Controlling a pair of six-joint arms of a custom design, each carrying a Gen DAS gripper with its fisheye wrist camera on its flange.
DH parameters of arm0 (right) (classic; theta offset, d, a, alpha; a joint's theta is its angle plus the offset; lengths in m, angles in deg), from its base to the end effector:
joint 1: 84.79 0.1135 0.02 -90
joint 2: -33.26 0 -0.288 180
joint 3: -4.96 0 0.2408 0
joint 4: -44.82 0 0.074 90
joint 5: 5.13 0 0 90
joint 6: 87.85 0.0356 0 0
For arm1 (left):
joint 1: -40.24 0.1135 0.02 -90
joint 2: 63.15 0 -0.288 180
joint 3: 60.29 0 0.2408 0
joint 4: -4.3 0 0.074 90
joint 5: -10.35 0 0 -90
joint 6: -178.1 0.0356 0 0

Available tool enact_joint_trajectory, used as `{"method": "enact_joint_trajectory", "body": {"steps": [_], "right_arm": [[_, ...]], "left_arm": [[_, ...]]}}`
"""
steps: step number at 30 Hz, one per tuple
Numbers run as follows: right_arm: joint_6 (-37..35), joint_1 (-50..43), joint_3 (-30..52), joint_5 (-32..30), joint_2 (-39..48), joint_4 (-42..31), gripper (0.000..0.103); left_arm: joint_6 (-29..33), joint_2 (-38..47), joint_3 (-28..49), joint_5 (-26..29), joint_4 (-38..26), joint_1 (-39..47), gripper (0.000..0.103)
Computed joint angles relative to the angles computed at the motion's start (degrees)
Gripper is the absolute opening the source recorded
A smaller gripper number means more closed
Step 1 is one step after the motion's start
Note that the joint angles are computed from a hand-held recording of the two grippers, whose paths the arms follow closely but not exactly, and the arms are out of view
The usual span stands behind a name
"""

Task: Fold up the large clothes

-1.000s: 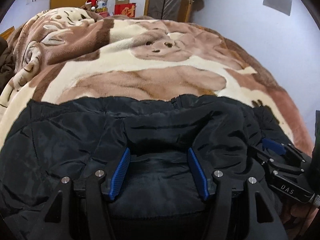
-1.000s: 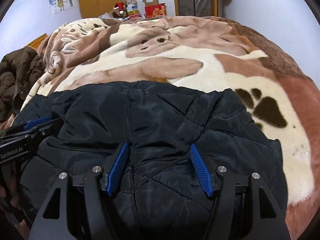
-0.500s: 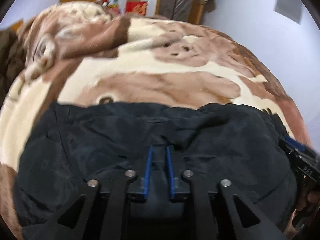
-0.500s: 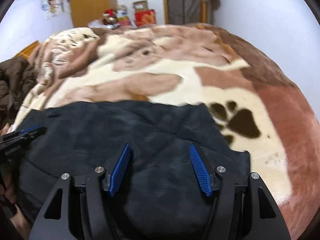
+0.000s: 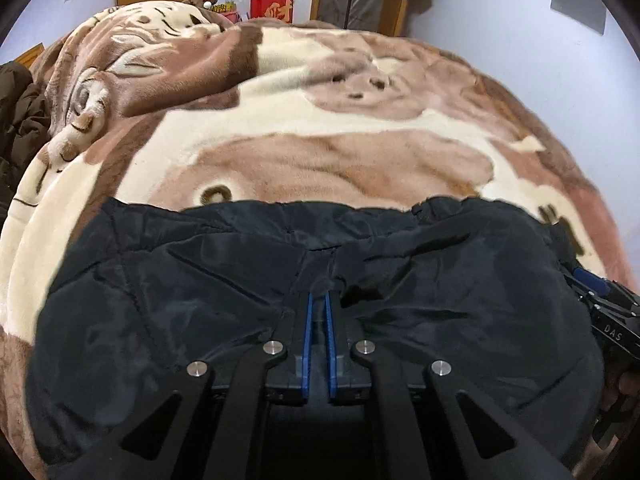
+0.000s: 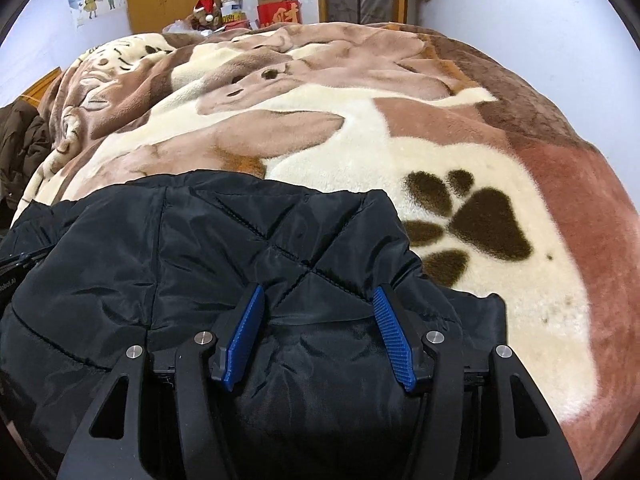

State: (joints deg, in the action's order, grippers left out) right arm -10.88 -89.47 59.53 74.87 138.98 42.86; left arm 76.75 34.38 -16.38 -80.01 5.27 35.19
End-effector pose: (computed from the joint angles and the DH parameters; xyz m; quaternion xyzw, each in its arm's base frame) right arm 0.3140 -0.0195 0.1160 -0.0963 0.9405 0.0332 0.3242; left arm 0.2660 -0.0233 0.1180 -0.0531 0.9459 -0.0427 0.3173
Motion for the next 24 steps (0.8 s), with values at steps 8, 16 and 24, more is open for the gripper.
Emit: {"method": "enact_joint_trajectory", "body": {"steps": [8, 16, 24], "right_arm": [[0.72, -2.22, -9.14, -7.52, -18.46, -4.99, 0.056], [-3.72, -11.0, -12.69, -8.01, -10.76, -0.43, 0.056], [-3.94, -10.52, -12.72, -6.05, -17.97, -6.48, 0.052]], "left_arm": [[4.56, -19.23, -10.5, 4.95, -2.75, 9.75, 0.007], [11.37, -9.86, -17.09, 10.43, 9.17, 21.74, 0.007], [12.33, -18.29, -16.68, 13.15, 0.83, 24.27, 0.007]]}}
